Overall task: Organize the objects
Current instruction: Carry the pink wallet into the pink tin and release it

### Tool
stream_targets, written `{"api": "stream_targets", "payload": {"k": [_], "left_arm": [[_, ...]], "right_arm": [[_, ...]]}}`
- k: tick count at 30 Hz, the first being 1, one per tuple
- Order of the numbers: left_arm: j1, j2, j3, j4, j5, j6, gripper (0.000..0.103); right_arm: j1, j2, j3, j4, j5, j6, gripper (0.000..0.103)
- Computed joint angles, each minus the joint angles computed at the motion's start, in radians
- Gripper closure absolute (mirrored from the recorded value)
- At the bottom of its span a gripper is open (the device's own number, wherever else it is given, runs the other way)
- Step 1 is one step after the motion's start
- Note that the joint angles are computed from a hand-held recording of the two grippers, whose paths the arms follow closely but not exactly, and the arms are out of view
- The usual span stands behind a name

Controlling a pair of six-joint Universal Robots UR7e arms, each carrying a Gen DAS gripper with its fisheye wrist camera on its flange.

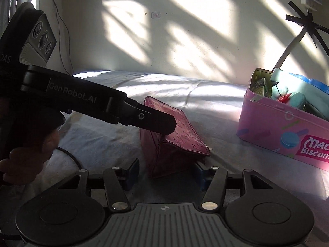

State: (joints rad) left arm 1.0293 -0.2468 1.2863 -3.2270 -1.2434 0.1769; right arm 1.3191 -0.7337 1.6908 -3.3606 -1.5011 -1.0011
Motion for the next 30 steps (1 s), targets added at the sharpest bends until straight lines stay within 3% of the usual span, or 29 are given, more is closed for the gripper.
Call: {"api": "stream_targets", "payload": {"k": [1, 3, 5, 8, 15, 19, 21, 23, 26, 28, 30], "left_arm": [[-0.01, 0.009, -0.008, 0.009, 0.016, 0.013, 0.024], [-0.025, 0.028, -0.034, 0.044, 0.042, 0.038, 0.029], [-0.035, 0.039, -0.05, 0.061, 0.039, 0.052, 0.044], [-0.051, 0.038, -0.063, 0.089, 0.003, 0.037, 0.055], [-0.126, 0.085, -0.145, 0.042, 0.003, 0.142, 0.056], [-0.149, 0.127, -0.236, 0.071, -0.021, 0.152, 0.057], [-0.154, 0.146, -0.28, 0.107, -0.03, 0.157, 0.053], [-0.154, 0.158, -0.305, 0.116, -0.02, 0.156, 0.044], [-0.147, 0.161, -0.306, 0.073, 0.048, 0.156, 0.032], [-0.13, 0.15, -0.294, 0.064, 0.09, 0.12, 0.023], [-0.111, 0.143, -0.289, 0.072, 0.146, 0.1, 0.02]], "right_arm": [[-0.001, 0.005, -0.003, -0.008, 0.007, -0.003, 0.068], [-0.006, -0.001, -0.007, 0.005, 0.032, 0.006, 0.077], [-0.009, -0.004, -0.011, 0.006, 0.035, 0.011, 0.096], [-0.02, -0.015, 0.015, -0.064, 0.06, 0.001, 0.096], [-0.065, -0.059, 0.061, -0.291, 0.224, -0.008, 0.102], [-0.092, -0.091, 0.054, -0.319, 0.306, 0.031, 0.102], [-0.103, -0.115, 0.046, -0.261, 0.319, 0.029, 0.102], [-0.121, -0.127, 0.041, -0.233, 0.336, 0.056, 0.098], [-0.145, -0.144, 0.036, -0.155, 0.325, 0.086, 0.072], [-0.154, -0.15, 0.052, -0.125, 0.298, 0.101, 0.035], [-0.154, -0.145, 0.049, -0.081, 0.269, 0.089, 0.033]]}}
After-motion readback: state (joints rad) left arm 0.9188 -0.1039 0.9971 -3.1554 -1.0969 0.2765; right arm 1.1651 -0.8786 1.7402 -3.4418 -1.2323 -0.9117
